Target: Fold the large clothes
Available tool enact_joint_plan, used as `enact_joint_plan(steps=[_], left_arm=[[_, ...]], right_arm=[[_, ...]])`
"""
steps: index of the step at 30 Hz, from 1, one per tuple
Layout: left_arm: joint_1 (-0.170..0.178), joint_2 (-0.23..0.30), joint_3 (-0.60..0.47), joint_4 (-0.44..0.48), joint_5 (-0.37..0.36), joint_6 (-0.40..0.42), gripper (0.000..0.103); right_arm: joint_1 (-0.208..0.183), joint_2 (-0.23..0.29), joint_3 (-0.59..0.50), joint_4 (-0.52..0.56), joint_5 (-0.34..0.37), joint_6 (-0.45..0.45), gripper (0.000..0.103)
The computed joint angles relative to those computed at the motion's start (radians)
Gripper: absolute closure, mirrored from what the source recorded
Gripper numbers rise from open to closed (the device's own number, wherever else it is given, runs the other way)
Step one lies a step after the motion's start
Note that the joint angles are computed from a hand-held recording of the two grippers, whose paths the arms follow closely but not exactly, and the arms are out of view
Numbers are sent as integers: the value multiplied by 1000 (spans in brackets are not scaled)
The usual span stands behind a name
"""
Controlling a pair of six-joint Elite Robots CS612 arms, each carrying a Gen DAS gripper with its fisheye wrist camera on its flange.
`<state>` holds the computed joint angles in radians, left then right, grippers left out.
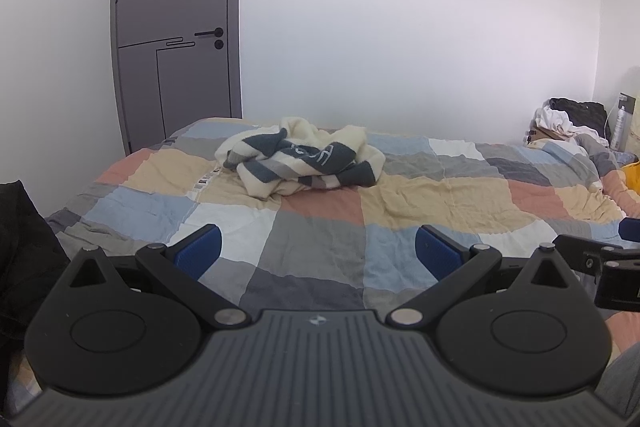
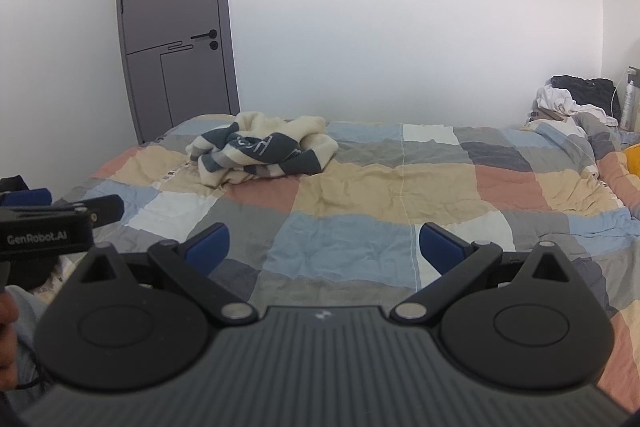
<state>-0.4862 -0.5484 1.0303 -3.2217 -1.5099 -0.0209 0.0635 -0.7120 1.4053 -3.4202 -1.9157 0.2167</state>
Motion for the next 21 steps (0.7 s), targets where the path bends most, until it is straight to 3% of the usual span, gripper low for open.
enact_joint_plan(steps=[21], left_arm=[[1, -3, 1, 11, -8, -3, 0]], right_arm=[[1, -2, 6, 0, 13, 19, 0]])
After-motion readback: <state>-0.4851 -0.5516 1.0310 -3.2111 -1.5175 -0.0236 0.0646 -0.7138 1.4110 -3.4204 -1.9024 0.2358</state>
